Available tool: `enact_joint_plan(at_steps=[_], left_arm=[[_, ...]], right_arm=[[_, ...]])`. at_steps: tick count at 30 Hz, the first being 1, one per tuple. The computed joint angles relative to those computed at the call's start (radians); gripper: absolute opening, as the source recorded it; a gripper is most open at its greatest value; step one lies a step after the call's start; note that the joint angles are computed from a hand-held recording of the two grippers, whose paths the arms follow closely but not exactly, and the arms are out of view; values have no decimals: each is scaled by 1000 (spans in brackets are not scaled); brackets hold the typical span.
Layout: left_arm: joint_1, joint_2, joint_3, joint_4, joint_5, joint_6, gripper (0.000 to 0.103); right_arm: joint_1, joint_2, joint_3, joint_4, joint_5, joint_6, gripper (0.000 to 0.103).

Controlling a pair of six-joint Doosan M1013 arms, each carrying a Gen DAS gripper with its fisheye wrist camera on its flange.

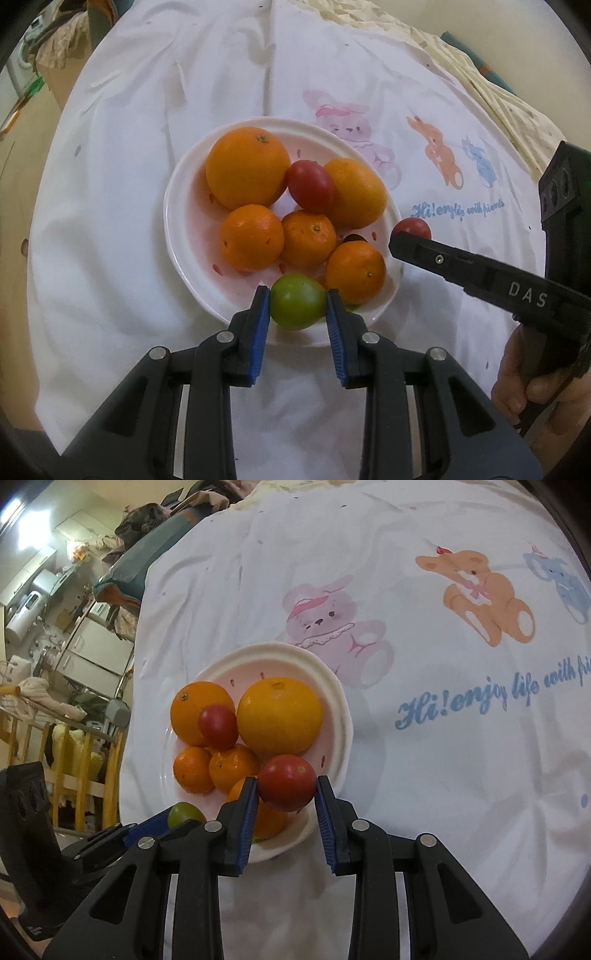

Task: Organize fruits

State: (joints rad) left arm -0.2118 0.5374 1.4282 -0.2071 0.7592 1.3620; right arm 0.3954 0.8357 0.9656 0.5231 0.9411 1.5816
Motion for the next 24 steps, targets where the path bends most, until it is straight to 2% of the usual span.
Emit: enact_joint_plan(at_steps=[10, 11, 12, 13, 14, 15, 17, 20, 24], left_arm=[[1, 12, -14, -2, 25, -9, 27], [-1, 16, -20, 6, 38, -17, 28], [-2, 18, -23, 10, 46, -20, 28], [-2, 19, -25, 11, 54, -19, 28], [-3, 20, -25, 9, 56, -14, 32], [-2, 17, -21, -6, 48, 2, 36], [-5, 13, -17, 3, 37, -5, 56], [-10, 3, -9, 29, 14, -23, 72], [-9, 0, -14, 17, 30, -26, 72]], right_arm=[[1, 7, -10, 3, 13, -11, 36], [1, 6, -10, 0, 12, -12, 41], [2, 5, -8, -4, 9, -9, 52], [1, 2, -4, -1, 3, -8, 58], [1, -1, 2, 2, -6, -6, 62], [1, -3, 5, 2, -9, -4, 63], [1, -3, 4, -6, -8, 5, 63], [-5, -8, 14, 15, -18, 9, 64], [-9, -23, 34, 14, -50, 19, 73]])
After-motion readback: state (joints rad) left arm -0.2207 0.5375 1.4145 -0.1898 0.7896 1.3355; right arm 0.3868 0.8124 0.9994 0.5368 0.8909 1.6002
